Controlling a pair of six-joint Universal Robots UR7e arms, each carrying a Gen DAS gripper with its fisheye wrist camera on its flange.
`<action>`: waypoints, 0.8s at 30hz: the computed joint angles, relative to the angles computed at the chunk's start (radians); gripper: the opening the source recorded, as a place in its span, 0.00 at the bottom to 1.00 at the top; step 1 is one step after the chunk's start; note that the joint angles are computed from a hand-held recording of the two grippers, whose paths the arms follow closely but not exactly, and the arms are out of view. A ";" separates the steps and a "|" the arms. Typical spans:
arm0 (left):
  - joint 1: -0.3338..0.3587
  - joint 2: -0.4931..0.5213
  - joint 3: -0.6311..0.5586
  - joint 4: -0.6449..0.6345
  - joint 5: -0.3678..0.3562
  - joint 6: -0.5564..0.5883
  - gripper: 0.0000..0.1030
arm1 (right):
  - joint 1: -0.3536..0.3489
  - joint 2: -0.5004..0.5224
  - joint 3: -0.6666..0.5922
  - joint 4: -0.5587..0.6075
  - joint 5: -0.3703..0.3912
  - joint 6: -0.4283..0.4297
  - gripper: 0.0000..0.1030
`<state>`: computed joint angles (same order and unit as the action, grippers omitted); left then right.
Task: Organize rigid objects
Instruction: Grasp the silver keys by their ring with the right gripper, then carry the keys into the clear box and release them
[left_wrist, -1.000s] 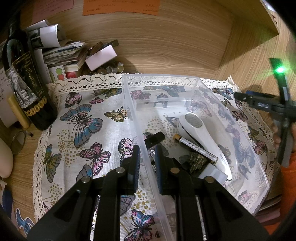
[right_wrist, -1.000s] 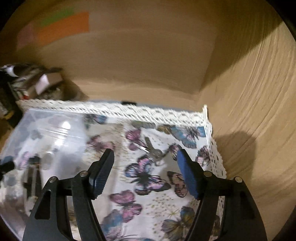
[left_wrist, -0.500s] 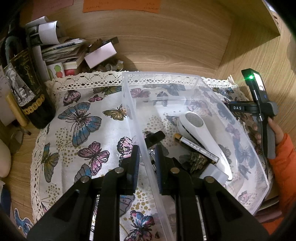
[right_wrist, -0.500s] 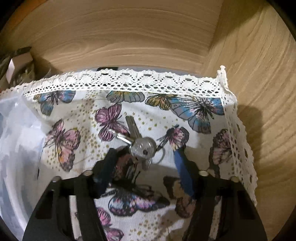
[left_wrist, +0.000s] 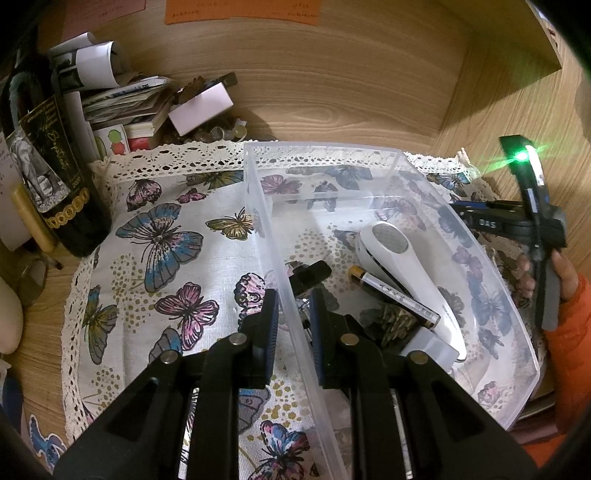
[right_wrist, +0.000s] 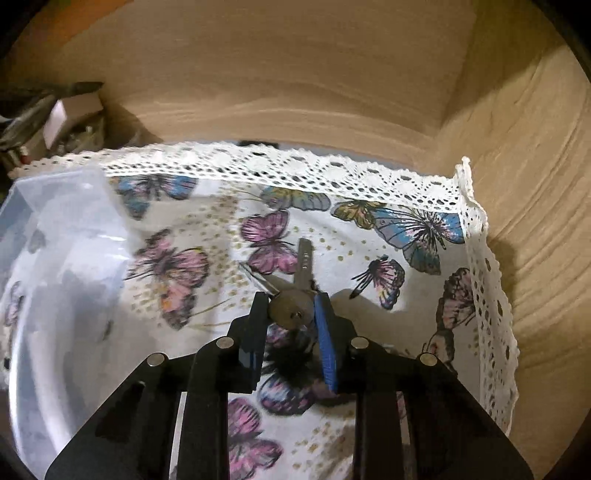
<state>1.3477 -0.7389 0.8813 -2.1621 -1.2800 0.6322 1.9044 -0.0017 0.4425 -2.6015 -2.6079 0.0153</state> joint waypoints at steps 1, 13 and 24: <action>0.000 0.001 -0.002 0.000 0.001 0.002 0.15 | 0.008 -0.004 0.017 -0.029 0.002 -0.012 0.22; 0.003 0.004 -0.009 -0.001 0.001 0.010 0.15 | 0.096 -0.098 0.248 -0.361 -0.006 -0.172 0.22; 0.004 0.001 -0.003 -0.006 -0.003 0.008 0.15 | 0.115 -0.029 0.108 -0.396 0.062 -0.291 0.23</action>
